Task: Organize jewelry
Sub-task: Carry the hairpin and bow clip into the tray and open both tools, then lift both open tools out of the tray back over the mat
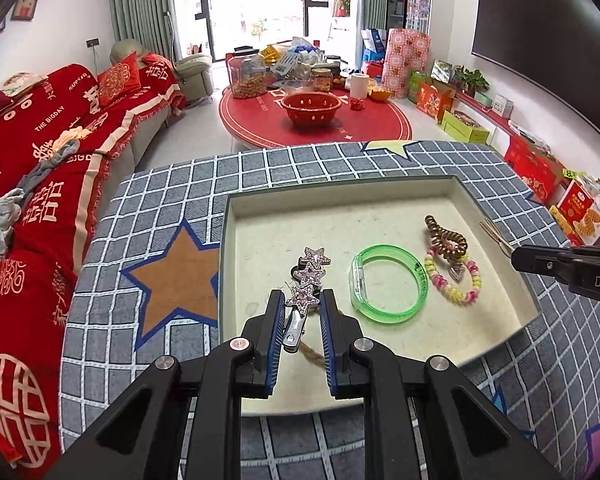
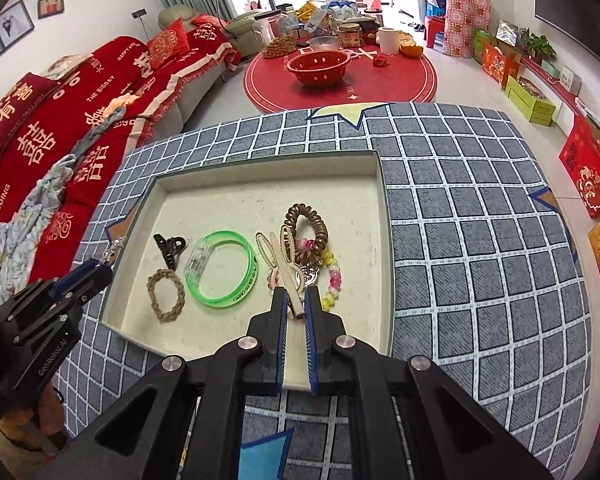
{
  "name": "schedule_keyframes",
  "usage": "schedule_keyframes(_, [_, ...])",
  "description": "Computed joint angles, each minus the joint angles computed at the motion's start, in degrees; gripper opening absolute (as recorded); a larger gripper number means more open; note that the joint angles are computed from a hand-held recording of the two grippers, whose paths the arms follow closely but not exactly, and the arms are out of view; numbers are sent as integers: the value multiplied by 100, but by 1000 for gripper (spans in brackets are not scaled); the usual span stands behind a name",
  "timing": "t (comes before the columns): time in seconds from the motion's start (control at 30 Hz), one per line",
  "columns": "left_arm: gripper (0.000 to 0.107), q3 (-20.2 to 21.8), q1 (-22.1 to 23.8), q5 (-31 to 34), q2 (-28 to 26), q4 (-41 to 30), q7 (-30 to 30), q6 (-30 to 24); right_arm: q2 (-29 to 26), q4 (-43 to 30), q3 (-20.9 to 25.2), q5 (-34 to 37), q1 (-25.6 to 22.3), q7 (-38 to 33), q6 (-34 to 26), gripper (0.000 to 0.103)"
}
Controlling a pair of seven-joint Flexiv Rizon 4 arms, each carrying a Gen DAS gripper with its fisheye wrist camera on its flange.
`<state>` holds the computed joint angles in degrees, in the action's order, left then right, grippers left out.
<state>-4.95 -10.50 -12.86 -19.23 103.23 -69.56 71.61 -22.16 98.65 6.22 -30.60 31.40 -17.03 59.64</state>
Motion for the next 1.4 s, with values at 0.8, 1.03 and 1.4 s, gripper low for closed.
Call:
schedule_keyframes(0.8, [31,455,-436,1139,-574,-505,-863,-274,-481,-176,-109,170,57,102,-230,10])
schedule_keyframes(1.03, [31,444,-422,1240,-546,-497,-953,-280,-477,-156,-76,272,23,108,-156,22])
schedule_keyframes(1.4, [32,503,-417,1346,-364,-363,-1193,-39,-242,332,-324,-30,108,805,867,69])
